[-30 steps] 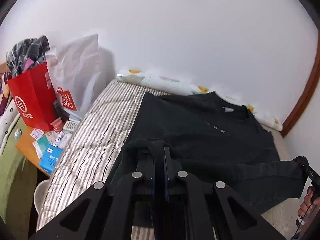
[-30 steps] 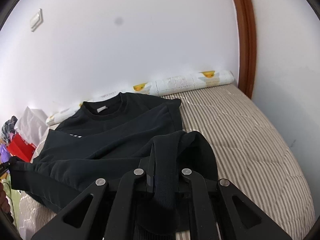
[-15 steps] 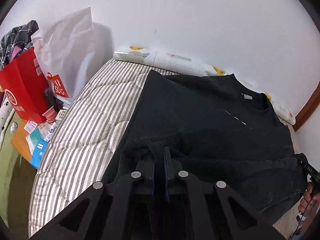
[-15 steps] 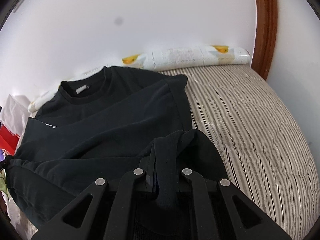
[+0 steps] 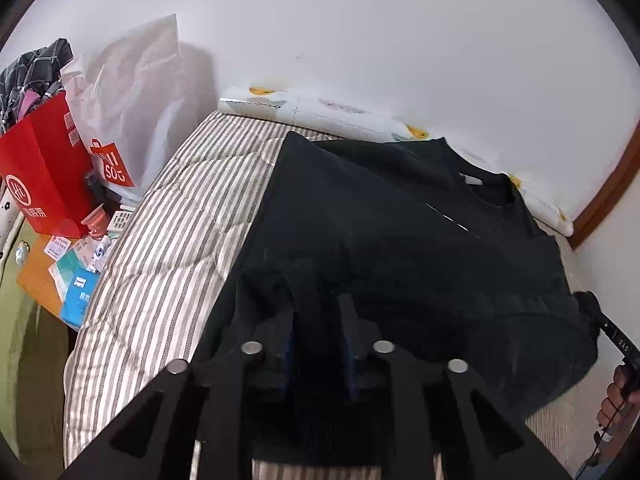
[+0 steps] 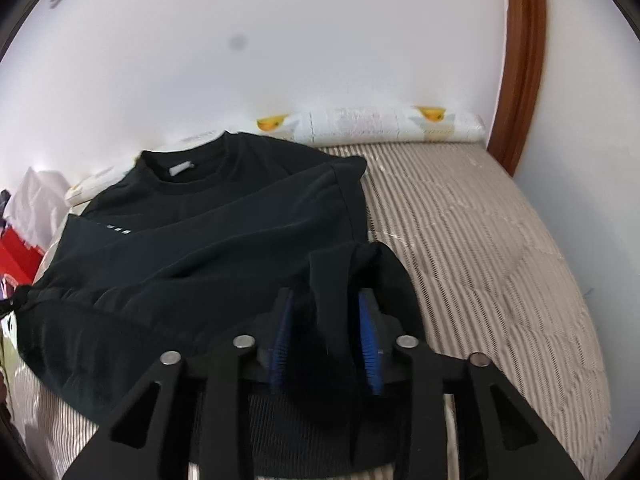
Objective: Fold small clothes
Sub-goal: 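Open both tools and release the folded hem on the sweatshirt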
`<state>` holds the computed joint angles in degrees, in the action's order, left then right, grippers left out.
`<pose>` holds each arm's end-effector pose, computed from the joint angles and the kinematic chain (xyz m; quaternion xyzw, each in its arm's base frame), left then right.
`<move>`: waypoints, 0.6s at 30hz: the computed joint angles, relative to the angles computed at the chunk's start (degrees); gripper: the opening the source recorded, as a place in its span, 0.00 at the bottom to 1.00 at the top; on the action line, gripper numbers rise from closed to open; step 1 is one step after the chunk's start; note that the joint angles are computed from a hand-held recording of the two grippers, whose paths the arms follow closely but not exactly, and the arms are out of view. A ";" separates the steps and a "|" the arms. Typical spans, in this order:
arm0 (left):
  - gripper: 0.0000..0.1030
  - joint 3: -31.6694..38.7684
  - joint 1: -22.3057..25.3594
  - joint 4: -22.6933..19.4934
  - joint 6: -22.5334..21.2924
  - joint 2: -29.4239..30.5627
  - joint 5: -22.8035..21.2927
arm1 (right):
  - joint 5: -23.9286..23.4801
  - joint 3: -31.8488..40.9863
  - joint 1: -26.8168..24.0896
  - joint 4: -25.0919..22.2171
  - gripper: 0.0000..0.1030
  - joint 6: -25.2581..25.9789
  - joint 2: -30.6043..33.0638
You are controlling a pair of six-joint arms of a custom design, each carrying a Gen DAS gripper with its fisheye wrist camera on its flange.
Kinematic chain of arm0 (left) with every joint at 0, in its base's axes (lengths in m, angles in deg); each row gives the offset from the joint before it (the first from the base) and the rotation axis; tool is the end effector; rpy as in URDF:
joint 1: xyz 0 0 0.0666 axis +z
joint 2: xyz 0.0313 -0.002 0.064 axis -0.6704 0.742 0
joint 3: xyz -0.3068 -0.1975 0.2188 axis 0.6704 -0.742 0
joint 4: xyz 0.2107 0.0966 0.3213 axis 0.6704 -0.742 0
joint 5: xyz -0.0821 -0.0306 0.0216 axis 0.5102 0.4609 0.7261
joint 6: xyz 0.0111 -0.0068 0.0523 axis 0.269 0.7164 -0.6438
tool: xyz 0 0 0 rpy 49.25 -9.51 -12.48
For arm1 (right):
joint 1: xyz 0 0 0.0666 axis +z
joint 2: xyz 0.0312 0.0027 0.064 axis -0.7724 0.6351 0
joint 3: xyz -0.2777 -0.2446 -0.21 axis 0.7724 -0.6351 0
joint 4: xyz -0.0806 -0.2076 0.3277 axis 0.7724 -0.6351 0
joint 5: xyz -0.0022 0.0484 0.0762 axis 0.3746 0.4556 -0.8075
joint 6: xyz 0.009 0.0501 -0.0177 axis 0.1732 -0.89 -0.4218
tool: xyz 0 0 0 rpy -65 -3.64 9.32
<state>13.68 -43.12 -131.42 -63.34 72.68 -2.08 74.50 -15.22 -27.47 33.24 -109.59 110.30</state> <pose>0.5759 -0.0221 0.4283 0.0925 0.9351 -0.1441 0.3103 0.3747 0.1400 0.4408 0.2313 0.8975 -0.0564 0.3713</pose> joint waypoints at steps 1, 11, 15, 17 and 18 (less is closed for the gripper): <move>0.27 -0.77 0.16 0.13 -0.32 -0.72 0.15 | 1.03 -0.24 1.16 -0.82 0.42 -0.76 -0.83; 0.55 -10.93 2.52 1.23 -4.98 -7.85 4.01 | 0.37 -8.25 9.57 -3.23 0.53 -15.38 -7.14; 0.55 -13.58 3.39 0.20 -5.55 -8.63 4.85 | -0.87 -10.18 10.20 -2.14 0.53 -17.66 -6.61; 0.55 -14.54 3.76 -0.02 -5.68 -8.73 5.29 | -1.13 -10.67 9.95 -1.51 0.53 -18.21 -6.17; 0.55 -14.78 3.80 -0.17 -5.62 -8.58 5.03 | -1.25 -10.76 9.66 -1.43 0.53 -18.58 -6.02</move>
<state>-1.11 -39.32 -131.59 -68.95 64.10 2.95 73.24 -25.98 -17.81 31.81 -128.17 104.28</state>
